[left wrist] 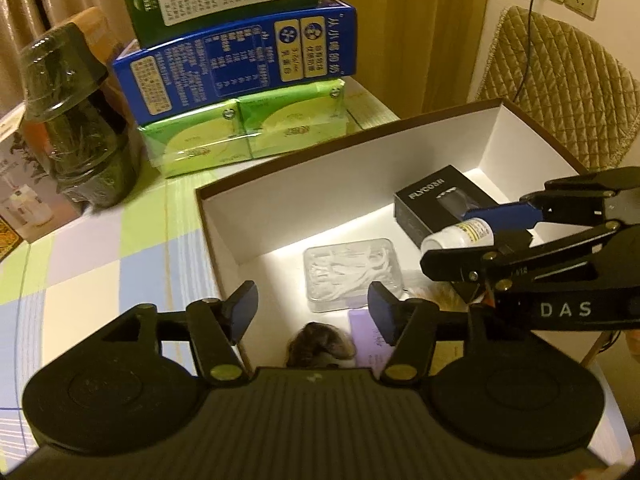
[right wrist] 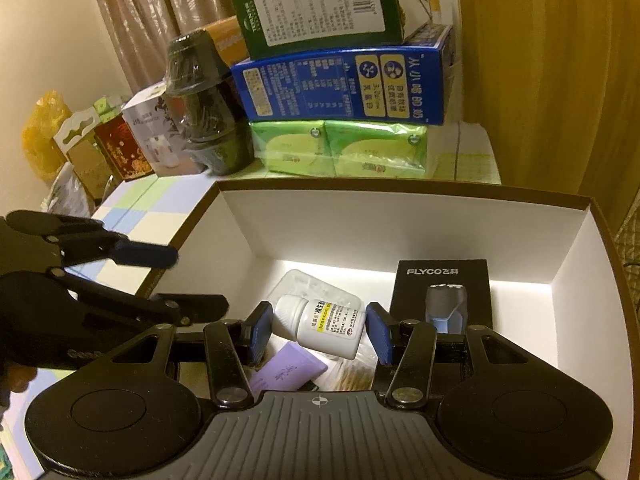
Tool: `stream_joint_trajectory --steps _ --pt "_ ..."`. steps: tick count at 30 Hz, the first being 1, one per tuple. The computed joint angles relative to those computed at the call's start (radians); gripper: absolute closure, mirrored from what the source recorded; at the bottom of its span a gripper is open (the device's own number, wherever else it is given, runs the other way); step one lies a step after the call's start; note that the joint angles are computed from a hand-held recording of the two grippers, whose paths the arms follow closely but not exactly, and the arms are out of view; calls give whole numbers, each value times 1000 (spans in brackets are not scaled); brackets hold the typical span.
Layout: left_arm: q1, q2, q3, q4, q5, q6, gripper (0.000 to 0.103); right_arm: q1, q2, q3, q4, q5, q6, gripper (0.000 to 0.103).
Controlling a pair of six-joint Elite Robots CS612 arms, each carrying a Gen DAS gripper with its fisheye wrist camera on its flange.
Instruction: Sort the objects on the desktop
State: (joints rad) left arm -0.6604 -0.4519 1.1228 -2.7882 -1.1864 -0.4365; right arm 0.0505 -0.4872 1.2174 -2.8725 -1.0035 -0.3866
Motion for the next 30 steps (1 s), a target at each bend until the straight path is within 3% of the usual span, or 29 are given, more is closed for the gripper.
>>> stream_joint_trajectory --steps 7,10,15,23,30 --pt "-2 -10 13 -5 16 -20 41 2 15 -24 3 1 -1 55" --pt "-5 -17 23 -8 31 -33 34 1 22 -30 -12 15 7 54" --pt "-10 -36 53 -19 51 -59 33 -5 19 -24 -32 34 40 36" --pt "-27 -69 105 -43 93 -104 20 -25 -21 48 -114 61 75 5" --pt "-46 -110 176 -82 141 -142 9 -41 -80 169 -214 36 103 2"
